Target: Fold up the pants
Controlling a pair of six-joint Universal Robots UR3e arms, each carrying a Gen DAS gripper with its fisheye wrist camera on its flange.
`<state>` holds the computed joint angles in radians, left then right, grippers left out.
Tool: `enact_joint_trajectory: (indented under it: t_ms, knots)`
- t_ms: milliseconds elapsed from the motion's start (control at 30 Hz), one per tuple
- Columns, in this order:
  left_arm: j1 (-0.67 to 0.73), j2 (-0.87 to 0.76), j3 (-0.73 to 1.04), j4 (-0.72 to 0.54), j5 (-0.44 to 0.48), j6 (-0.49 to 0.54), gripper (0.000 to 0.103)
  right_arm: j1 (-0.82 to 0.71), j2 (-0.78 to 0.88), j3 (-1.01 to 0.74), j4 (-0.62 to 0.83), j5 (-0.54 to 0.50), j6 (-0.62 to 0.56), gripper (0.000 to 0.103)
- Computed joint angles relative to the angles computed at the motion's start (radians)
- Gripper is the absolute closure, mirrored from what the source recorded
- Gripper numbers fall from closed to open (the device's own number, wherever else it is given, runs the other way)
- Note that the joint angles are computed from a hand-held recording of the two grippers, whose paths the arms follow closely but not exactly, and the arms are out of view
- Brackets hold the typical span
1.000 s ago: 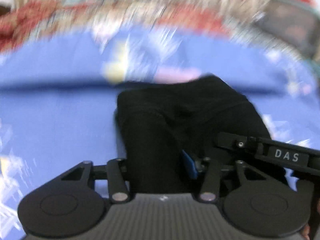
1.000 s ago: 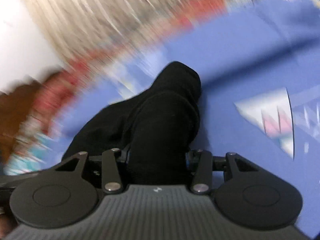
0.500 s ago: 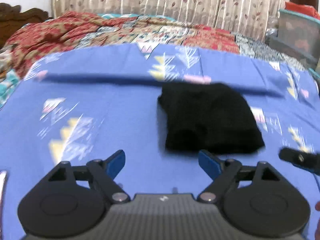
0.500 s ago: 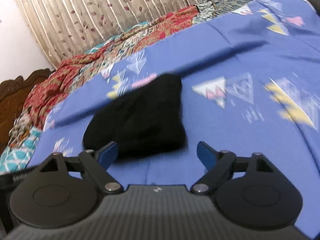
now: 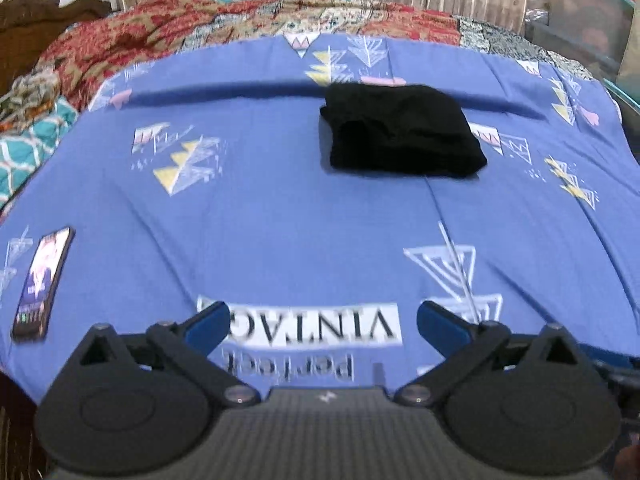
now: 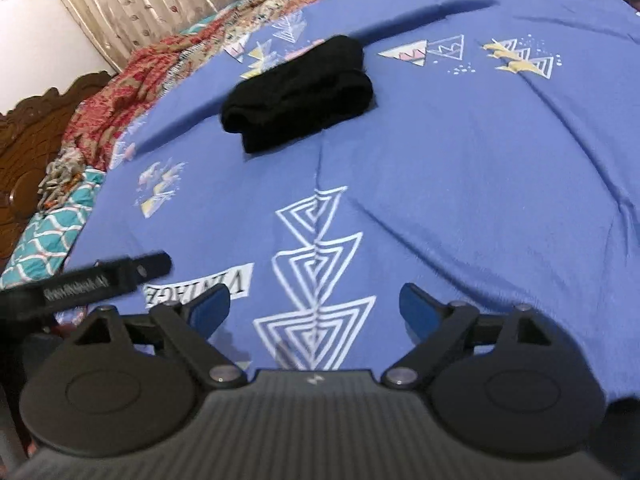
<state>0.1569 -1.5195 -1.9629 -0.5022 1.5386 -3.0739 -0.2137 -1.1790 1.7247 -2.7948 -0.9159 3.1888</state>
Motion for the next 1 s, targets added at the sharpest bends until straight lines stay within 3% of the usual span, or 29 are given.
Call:
enact_joint_trajectory:
  t_ms: [267, 467, 1000]
  knots:
    - [-0.004, 0.080, -0.080, -0.001, 0.047, -0.022, 0.000, -0.021, -0.073, 0.100, 0.000, 0.020, 0.009, 0.009]
    - [-0.064, 0.063, -0.091, 0.052, 0.165, -0.007, 0.000, -0.038, -0.102, 0.145, -0.015, 0.029, 0.009, 0.009]
    - [-0.097, 0.057, -0.103, 0.139, 0.239, 0.007, 0.000, -0.039, -0.104, 0.147, -0.001, 0.036, 0.012, 0.009]
